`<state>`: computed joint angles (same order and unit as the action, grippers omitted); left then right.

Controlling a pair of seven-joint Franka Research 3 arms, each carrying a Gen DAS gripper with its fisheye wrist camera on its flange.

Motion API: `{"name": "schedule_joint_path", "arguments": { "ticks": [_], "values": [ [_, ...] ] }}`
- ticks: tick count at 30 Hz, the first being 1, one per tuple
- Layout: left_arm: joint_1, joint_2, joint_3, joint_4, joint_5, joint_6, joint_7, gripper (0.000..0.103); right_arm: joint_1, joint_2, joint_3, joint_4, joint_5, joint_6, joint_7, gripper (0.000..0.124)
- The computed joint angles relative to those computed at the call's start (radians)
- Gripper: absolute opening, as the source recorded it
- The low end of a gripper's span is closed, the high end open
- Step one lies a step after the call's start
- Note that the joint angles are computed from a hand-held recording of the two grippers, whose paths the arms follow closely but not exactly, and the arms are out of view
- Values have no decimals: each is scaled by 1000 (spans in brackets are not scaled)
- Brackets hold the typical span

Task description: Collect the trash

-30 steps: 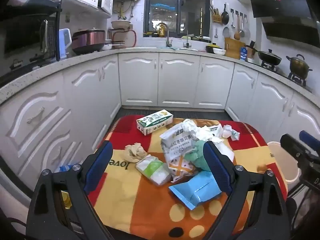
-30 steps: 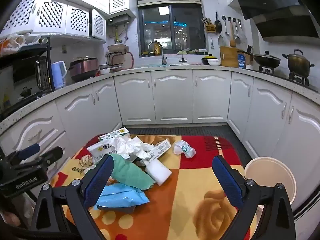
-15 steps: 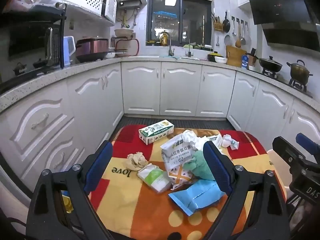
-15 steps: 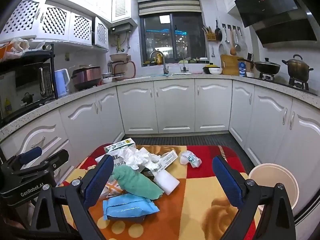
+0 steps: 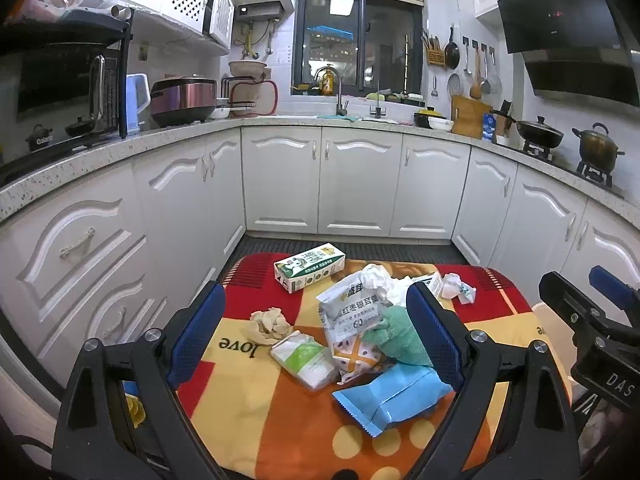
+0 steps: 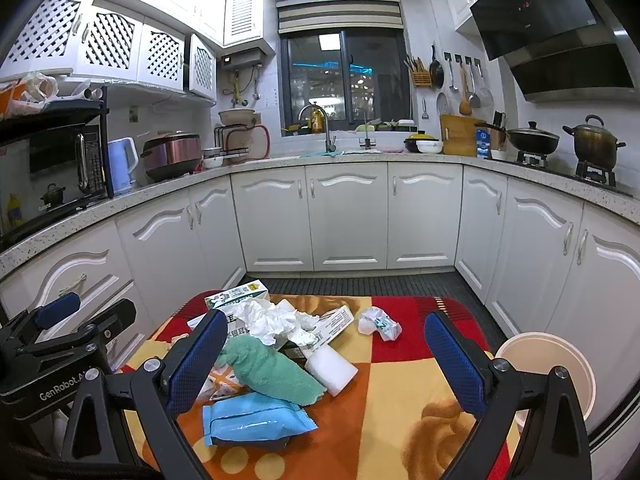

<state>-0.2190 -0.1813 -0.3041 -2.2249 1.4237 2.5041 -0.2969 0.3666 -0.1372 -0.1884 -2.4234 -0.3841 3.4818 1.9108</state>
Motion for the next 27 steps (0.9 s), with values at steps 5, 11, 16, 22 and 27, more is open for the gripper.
{"name": "schedule_joint_path", "arguments": {
  "ticks": [5, 11, 16, 22, 27],
  "values": [
    [0, 18, 4, 12, 10, 12, -12, 91, 1, 9, -7, 7, -5, -3, 5, 98],
    [-2, 28, 7, 16, 40, 17, -41, 91, -25, 20, 12, 13, 1, 5, 8, 98],
    [-8, 30, 8, 18, 58, 4, -50, 91, -29, 26, 2, 23, -46, 1, 61, 98],
    [-12, 33, 10, 20, 53, 2, -48, 91, -57, 30, 27, 24, -35, 8, 58, 98],
    [-10, 34, 13, 19, 73, 19, -67, 91, -69, 30, 42, 22, -15, 1, 38, 98]
  ]
}}
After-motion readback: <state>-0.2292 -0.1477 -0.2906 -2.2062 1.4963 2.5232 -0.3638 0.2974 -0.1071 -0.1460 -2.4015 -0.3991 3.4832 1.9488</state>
